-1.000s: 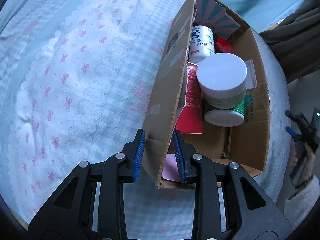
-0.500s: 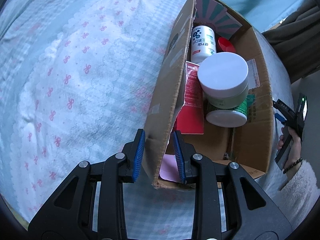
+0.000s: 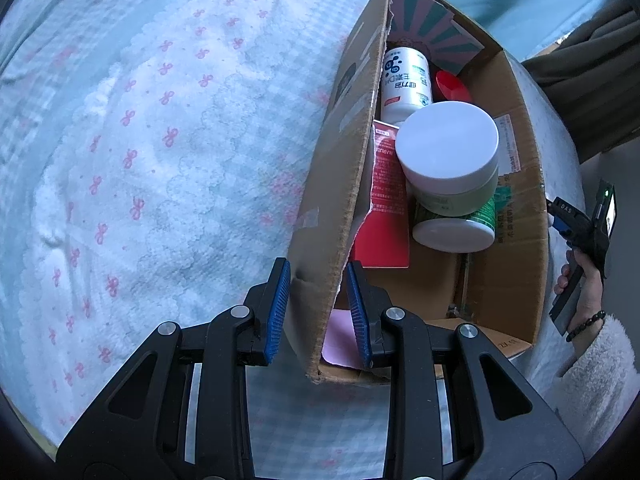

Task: Organize rigid objects
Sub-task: 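Carry the earbud case into the box and release it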

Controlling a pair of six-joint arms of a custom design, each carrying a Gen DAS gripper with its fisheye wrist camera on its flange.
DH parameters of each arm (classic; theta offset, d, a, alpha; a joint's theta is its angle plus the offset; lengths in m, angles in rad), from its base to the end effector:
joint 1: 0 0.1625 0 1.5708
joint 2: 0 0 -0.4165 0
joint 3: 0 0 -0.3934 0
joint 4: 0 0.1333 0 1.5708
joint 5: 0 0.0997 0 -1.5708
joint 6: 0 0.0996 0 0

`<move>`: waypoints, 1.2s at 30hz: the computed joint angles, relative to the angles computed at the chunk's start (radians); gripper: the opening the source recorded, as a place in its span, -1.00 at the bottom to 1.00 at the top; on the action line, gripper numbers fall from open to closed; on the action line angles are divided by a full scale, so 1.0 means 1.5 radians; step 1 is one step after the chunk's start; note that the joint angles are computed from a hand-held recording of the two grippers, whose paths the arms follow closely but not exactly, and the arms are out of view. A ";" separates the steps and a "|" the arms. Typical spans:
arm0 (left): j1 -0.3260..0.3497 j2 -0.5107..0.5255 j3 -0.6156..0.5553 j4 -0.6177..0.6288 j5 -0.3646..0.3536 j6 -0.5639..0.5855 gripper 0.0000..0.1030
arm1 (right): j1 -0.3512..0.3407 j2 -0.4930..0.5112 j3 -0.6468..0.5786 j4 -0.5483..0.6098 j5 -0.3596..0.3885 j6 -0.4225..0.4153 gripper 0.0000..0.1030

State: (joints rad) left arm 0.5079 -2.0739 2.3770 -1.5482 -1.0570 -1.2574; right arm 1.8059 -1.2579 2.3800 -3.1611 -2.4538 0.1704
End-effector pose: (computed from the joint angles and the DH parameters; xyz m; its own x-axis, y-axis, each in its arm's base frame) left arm -0.1223 -0.2766 0.2959 -0.8757 -0.1802 -0.4479 -0.0170 0.9387 -0.3443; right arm 0.1518 -0.3918 0.1929 -0.7237 0.3356 0.6030 -0.0864 0.8228 -0.5617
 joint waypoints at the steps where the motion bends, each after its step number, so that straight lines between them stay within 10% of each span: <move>1: 0.000 -0.001 0.000 -0.001 -0.001 0.000 -0.52 | 0.000 -0.005 0.002 0.004 0.002 0.005 -0.19; 20: 0.026 -0.012 0.001 -0.034 -0.031 0.056 -0.52 | 0.178 -0.111 -0.130 0.365 -0.023 0.220 -0.19; 36: 0.067 0.003 -0.019 -0.049 -0.073 0.176 -0.52 | 0.326 0.125 -0.374 0.396 0.094 0.274 -0.19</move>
